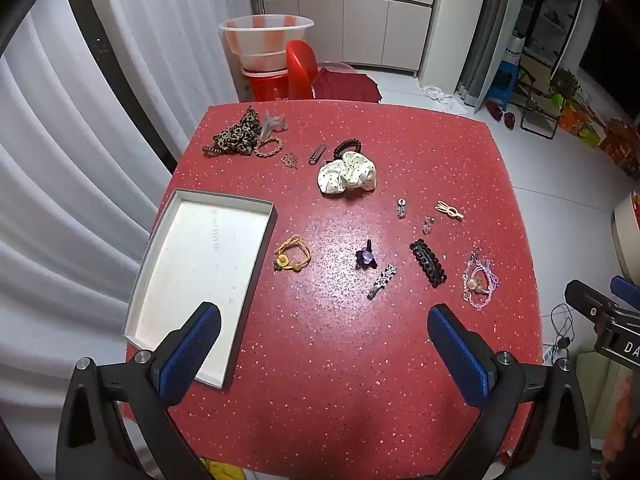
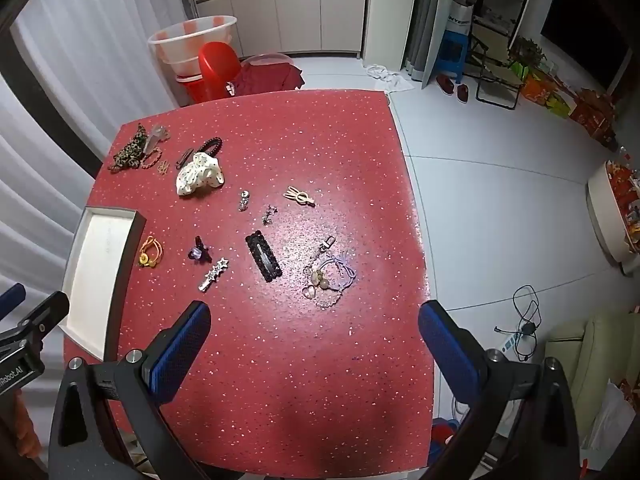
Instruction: Organize jewelry
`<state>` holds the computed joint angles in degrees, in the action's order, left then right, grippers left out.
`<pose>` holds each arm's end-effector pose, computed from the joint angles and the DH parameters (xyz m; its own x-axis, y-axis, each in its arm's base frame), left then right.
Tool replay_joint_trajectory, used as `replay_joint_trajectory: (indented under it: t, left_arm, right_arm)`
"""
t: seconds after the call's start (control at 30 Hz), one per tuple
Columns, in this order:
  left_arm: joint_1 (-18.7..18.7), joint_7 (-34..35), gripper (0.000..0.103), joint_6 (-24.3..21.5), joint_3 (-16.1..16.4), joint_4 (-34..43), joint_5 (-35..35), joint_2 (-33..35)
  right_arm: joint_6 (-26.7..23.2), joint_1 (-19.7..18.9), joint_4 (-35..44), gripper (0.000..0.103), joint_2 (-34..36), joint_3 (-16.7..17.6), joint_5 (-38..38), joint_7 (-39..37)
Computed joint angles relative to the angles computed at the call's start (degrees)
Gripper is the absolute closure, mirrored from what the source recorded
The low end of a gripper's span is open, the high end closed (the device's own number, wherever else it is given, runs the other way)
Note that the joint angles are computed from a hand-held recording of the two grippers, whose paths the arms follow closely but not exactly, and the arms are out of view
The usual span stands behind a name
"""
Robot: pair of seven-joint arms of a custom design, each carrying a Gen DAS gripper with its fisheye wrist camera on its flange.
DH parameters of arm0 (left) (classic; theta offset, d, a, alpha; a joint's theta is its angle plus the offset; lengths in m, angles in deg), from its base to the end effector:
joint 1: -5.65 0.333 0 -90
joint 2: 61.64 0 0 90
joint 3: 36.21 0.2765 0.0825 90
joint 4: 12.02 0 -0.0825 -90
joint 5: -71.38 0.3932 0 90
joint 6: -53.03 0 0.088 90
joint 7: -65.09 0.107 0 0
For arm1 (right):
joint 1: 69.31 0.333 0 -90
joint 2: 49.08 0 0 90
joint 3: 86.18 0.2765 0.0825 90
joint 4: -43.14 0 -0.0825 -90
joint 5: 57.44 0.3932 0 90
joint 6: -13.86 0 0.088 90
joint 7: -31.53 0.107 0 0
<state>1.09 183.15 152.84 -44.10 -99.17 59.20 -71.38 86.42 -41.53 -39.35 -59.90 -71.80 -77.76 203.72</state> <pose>0.5045 -0.1391 0.7209 -0.6528 -0.7574 -0.0155 -0.6837 0.5978 -0.4185 0.3643 0.2915 0.7230 -0.7281 -0.6852 0.0188 -0.6405 0.6704 -0.3746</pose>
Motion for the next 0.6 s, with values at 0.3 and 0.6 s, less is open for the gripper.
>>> replay_joint_trajectory:
  t: [0.3, 0.6]
  left_arm:
    - [0.0, -0.4, 0.0, -0.1, 0.0, 0.2, 0.2, 0.4]
    - [0.0, -0.4, 0.0, -0.1, -0.1, 0.2, 0.3, 0.5]
  right_arm:
    - [-1.0, -0.1, 1.0, 0.0, 0.2, -0.1, 0.1, -0.4]
    - [0.1, 0.1, 0.3, 0.0, 0.3, 0.0, 0.0, 0.1]
